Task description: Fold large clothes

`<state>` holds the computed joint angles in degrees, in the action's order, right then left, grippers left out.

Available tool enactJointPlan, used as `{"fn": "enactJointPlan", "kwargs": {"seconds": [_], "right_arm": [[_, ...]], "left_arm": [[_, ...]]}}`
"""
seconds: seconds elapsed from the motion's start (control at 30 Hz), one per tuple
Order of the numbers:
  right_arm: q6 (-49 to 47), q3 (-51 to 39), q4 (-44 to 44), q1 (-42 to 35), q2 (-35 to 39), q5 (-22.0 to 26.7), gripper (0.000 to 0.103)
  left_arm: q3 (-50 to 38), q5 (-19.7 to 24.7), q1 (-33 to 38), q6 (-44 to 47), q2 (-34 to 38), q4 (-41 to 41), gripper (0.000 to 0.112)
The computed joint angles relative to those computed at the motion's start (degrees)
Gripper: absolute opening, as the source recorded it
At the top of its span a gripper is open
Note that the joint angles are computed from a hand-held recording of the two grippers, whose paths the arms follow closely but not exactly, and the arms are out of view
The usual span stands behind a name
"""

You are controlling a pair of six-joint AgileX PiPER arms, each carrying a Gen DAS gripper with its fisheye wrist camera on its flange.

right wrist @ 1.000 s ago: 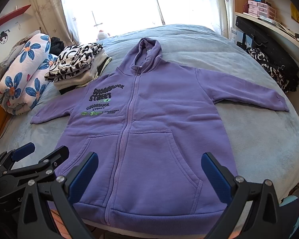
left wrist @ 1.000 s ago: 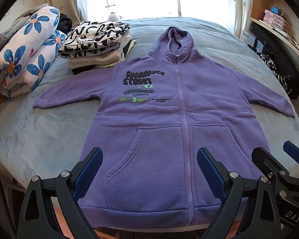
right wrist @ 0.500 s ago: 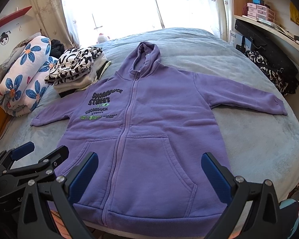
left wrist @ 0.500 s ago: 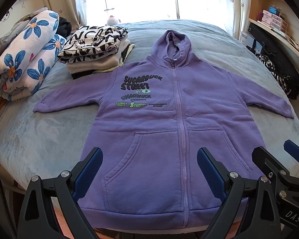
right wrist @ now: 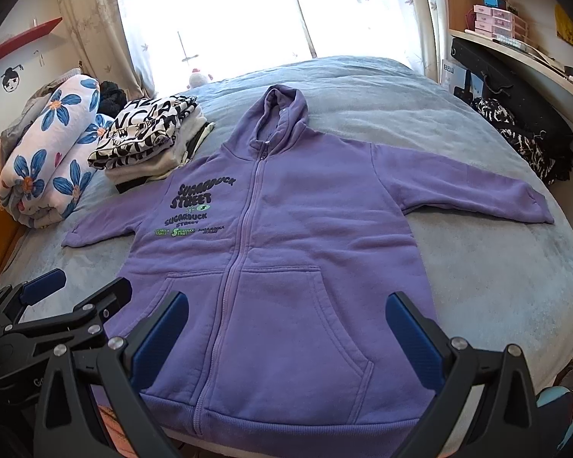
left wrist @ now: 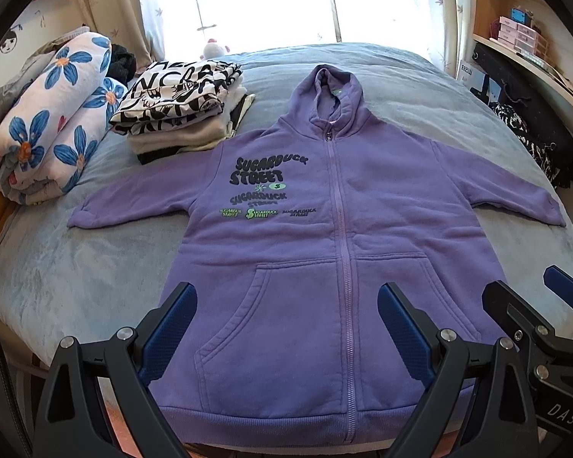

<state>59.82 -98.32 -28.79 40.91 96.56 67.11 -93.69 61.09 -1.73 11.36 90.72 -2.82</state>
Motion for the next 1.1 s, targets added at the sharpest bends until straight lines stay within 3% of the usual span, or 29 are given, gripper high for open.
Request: {"fn": "enactJointPlan", "kwargs": {"seconds": [0.27,0.47,0.6,0.7,0.87,1.0,1.1], "right_arm": [[-2.7,3.7,1.0,-3.5,-3.3,-5.4,0.103],[-3.9,1.8,-3.9,-4.8,-3.7,-3.4,0.103],[-5.6,2.7,-4.3,-8.5,-5.5,-5.6,0.103],[-3.6,3.1,-9.8,-9.6,-6.5,-4.0,0.103],[-4.3,4.5,-12.9,-14.1,-8.4,-4.8,0.103],[-7.2,6.2,-11.6,-19.6,-9.5,-7.2,0.103],[-12.4,7.7,-3.1,-26.9,-10.1,-12.0,0.103]], "left_arm": [[-4.8,1.0,-2.5,-1.4,2.0,0.4,0.094],[-10.7,1.2,-5.8,-3.3,4.5,1.3,0.094],[-17.0,2.2,-8.5,-3.9,7.7,2.3,0.094],[-21.5,2.5,-11.0,-4.4,10.7,3.7,0.094],[-34.9,8.0,-14.1,-4.9,19.3,3.3,0.094],[-36.9,3.2,-17.1,-5.8,22.1,4.3,0.094],[-36.4,-2.6,-19.9,-5.5,23.8,5.9,0.095]]}}
